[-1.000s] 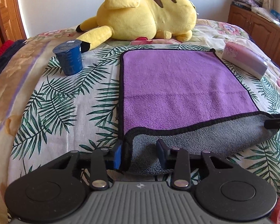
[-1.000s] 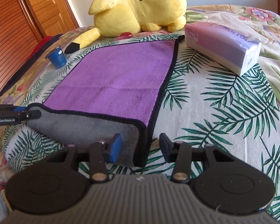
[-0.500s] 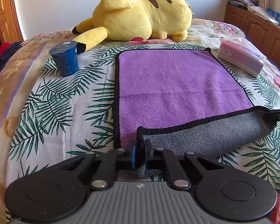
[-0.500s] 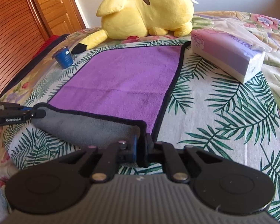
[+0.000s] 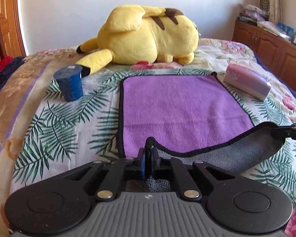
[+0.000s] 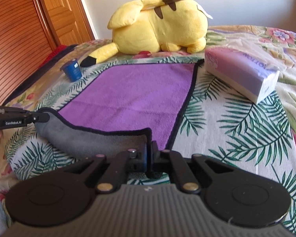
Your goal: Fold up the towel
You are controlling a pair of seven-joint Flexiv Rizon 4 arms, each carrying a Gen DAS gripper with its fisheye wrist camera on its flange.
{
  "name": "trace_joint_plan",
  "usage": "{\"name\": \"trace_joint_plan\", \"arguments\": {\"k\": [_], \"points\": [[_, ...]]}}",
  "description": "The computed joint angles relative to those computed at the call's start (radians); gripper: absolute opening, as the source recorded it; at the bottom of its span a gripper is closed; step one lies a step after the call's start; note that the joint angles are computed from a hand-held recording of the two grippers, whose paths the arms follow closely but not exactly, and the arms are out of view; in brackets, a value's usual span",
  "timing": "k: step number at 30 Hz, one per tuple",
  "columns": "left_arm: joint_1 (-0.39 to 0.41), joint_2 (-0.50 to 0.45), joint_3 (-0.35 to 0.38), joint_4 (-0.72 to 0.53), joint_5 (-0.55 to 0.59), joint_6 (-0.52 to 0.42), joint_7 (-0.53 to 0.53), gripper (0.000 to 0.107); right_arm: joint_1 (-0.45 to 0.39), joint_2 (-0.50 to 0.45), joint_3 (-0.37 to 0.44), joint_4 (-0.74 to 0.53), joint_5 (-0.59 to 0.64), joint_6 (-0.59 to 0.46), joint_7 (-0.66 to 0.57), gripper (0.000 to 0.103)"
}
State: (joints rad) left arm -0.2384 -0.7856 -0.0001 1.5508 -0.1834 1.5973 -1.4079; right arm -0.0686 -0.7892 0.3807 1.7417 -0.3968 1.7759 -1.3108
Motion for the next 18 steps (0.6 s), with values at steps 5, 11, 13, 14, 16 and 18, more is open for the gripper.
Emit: {"name": "trace_joint_plan", "arguments": {"k": [5,11,13,14,16,18], "points": [[0.013,0.005,-0.022,0.001,0.0,0.029,0.007,0.0,0.019,0.007,-0.024,0.0,0.002,0.026,-0.002,0.004],[0.03,0.011,-0.05,-0.005,-0.009,0.063,0.015,0.0,0.04,0.014,-0.051,-0.004,-0.012,0.063,0.006,0.004],[0.027,0.009,-0.049,-0.017,-0.013,0.066,0.017,0.0,0.042,0.011,-0.055,-0.014,-0.024,0.066,0.011,0.004],[0.031,0.008,-0.057,-0.022,-0.014,0.069,0.02,0.0,0.044,0.009,-0.057,-0.021,-0.03,0.068,0.013,0.004],[0.029,0.001,-0.059,-0.039,-0.014,0.074,0.028,0.0,0.046,0.006,-0.061,-0.037,-0.042,0.07,0.015,0.004],[0.022,-0.008,-0.052,-0.059,-0.014,0.074,0.035,0.0,0.046,0.0,-0.062,-0.055,-0.053,0.071,0.017,0.004]]}}
